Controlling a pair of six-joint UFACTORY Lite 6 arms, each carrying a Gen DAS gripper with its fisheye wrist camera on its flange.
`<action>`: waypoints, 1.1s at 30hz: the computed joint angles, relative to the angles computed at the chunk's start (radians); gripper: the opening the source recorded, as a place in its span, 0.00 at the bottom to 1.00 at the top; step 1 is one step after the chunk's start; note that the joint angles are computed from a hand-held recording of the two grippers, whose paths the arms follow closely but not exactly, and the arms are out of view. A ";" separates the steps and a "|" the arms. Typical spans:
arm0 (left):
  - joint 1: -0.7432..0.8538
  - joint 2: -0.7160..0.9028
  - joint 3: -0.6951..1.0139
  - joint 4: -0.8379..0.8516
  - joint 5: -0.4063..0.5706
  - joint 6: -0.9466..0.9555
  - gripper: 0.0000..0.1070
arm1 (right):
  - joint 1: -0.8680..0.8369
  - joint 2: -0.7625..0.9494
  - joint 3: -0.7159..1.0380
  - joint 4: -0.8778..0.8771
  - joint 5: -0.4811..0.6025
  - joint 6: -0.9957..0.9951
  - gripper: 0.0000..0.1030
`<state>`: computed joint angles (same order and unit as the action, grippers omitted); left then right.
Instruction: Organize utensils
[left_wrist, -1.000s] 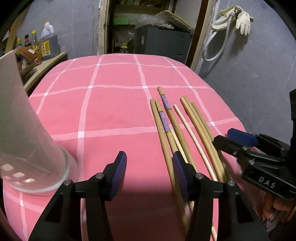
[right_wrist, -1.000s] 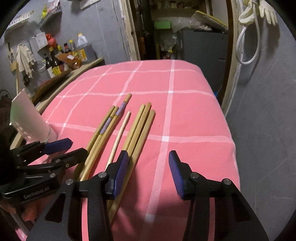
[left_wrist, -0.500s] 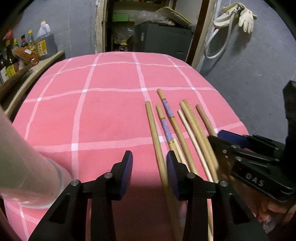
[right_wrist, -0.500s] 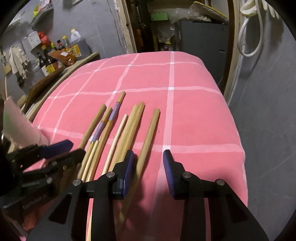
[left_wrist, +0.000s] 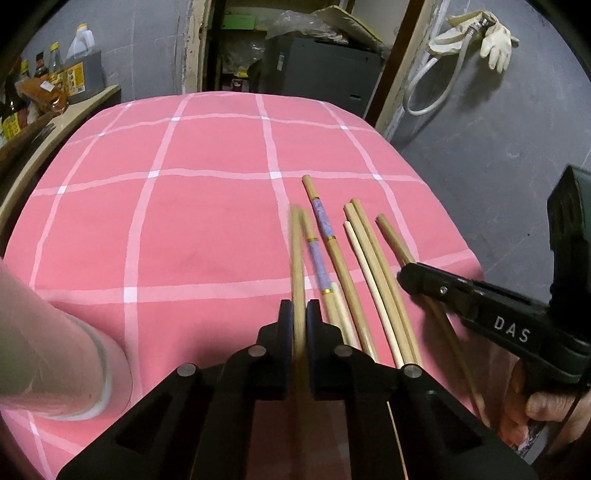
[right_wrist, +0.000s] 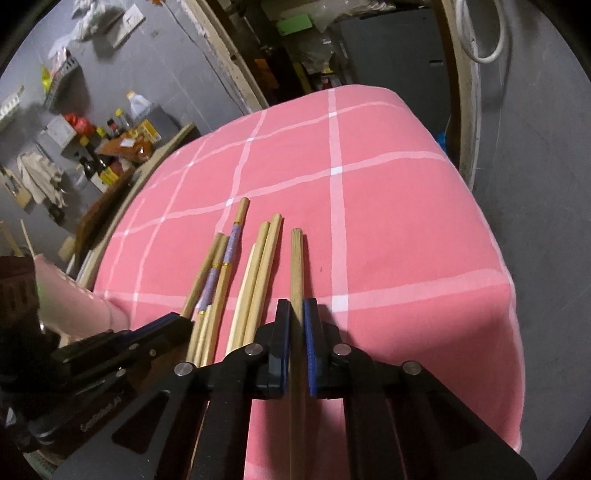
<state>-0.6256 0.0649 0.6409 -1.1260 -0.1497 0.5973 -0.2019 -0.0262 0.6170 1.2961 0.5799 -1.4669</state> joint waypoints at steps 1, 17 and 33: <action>0.000 -0.012 -0.010 0.015 0.001 -0.021 0.04 | -0.013 -0.017 -0.019 0.012 0.017 -0.018 0.06; -0.271 -0.515 -0.312 -0.061 -0.331 -0.043 0.04 | -0.277 -0.710 -0.406 0.169 0.394 -0.191 0.06; -0.466 -1.221 -0.416 -0.536 -0.706 0.610 0.04 | 0.413 -0.900 -0.401 0.808 0.088 -0.457 0.06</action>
<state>-1.0915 -1.1563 0.2253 -1.6619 -0.8557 1.2072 0.2110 -0.9261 0.2157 2.1046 0.6677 -1.9240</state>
